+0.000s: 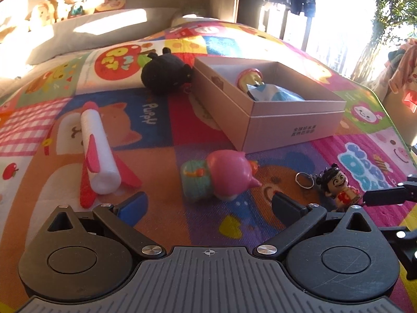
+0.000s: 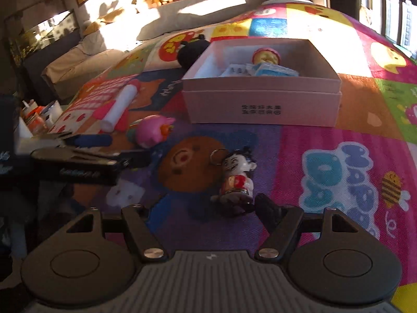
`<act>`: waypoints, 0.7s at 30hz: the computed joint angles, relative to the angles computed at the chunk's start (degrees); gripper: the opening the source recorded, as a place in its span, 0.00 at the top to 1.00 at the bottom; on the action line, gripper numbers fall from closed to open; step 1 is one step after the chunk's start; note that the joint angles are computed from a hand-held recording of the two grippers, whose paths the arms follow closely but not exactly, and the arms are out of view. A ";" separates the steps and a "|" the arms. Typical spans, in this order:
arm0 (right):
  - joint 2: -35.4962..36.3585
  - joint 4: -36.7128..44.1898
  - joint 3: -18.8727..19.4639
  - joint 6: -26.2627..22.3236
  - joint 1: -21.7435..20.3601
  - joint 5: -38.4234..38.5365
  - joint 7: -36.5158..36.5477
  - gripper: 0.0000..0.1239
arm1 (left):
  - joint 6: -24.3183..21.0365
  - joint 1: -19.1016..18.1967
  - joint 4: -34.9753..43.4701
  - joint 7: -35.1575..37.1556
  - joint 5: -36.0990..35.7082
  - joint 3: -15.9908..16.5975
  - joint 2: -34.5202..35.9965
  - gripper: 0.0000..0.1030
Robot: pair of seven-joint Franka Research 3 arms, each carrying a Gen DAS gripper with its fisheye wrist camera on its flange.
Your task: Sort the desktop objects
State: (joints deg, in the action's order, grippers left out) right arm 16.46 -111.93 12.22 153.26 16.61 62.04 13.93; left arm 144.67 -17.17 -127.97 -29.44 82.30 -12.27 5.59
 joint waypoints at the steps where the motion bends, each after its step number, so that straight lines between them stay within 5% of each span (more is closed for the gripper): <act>1: -1.07 -1.36 0.98 1.01 -0.63 3.14 -4.28 0.41 | -0.03 0.00 0.40 -0.01 0.37 0.05 0.28 0.00; 4: -2.66 -3.21 1.68 5.64 -0.15 10.77 -12.97 0.40 | 0.20 0.07 2.45 0.48 0.08 0.39 2.00 0.00; 10: -0.79 -2.18 1.47 16.40 2.08 17.65 -18.08 0.28 | -2.32 -0.94 5.99 1.03 -2.06 1.34 4.91 0.00; 14: -0.16 -1.76 1.63 18.03 1.85 20.79 -21.18 0.27 | -3.22 -1.37 6.36 2.83 -3.24 1.60 5.14 0.23; 18: -0.21 -1.05 1.41 17.09 1.84 23.05 -23.96 0.27 | -2.66 -1.76 4.29 2.64 -2.65 1.30 3.36 0.25; 21: 0.50 1.46 1.34 16.63 2.09 25.90 -28.01 0.26 | 1.91 -1.52 1.62 1.91 -0.64 0.71 1.44 0.24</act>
